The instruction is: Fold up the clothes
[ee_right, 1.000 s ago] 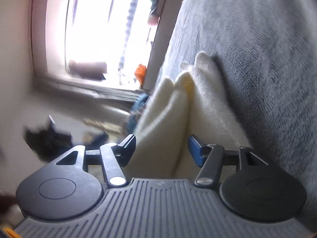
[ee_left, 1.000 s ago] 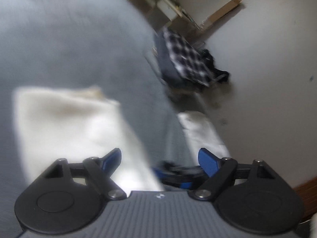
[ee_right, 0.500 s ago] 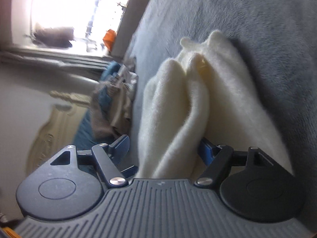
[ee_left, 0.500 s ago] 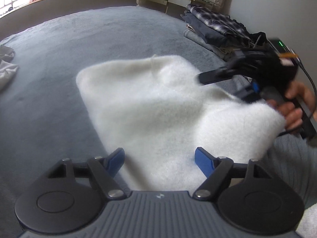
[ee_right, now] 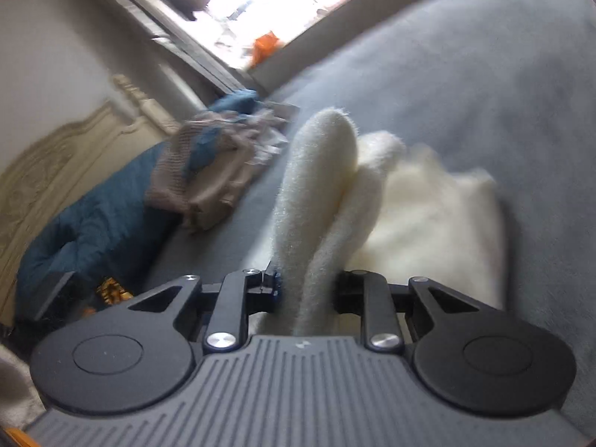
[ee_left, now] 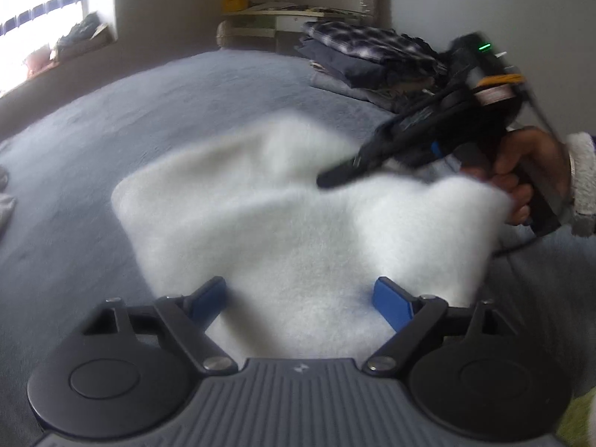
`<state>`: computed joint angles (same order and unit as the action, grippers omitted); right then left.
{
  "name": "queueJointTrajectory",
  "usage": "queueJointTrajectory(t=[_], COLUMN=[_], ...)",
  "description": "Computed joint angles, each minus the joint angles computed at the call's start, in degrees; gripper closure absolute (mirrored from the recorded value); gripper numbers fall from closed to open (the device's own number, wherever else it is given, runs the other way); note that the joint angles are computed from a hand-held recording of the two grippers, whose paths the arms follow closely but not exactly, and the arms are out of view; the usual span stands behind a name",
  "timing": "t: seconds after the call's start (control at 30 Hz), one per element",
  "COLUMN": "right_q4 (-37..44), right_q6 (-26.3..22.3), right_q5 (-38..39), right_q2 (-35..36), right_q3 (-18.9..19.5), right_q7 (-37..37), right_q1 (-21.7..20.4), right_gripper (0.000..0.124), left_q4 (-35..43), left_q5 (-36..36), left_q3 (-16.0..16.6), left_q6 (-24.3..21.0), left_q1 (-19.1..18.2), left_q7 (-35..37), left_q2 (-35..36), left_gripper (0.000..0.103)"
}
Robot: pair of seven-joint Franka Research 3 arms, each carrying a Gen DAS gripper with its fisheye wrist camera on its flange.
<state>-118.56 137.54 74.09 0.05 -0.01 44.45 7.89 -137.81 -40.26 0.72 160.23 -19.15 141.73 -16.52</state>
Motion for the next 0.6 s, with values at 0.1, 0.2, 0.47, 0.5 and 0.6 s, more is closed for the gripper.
queueJointTrajectory(t=[0.1, 0.2, 0.47, 0.5, 0.6], right_q4=[-1.0, -2.4, -11.1, -11.7, -13.6], right_q6=[-4.1, -3.4, 1.3, 1.6, 1.2], right_q5=[6.7, 7.2, 3.2, 2.0, -1.0], right_q2=[2.0, 0.1, -11.9, -13.1, -16.9], right_q3=[-1.1, -1.1, -3.1, -3.1, -3.4], right_q7=[4.4, 5.8, 4.9, 5.1, 3.7], right_q1=[-2.0, -2.5, -1.7, -1.3, 0.3], right_gripper=[0.097, 0.087, 0.081, 0.081, 0.081], left_q4=[-0.9, -0.4, -0.1, -0.1, -0.1], left_q5=[-0.8, -0.4, 0.8, 0.7, 0.9], left_q3=[-0.4, -0.1, -0.6, -0.4, -0.4], left_q6=[2.8, 1.9, 0.9, 0.7, 0.6], left_q1=[-1.1, -0.9, 0.0, -0.1, -0.1], left_q7=[1.1, -0.4, -4.1, -4.3, -5.2], left_q2=[0.2, 0.4, 0.0, 0.0, -0.2], left_gripper=[0.011, 0.01, 0.01, 0.01, 0.01])
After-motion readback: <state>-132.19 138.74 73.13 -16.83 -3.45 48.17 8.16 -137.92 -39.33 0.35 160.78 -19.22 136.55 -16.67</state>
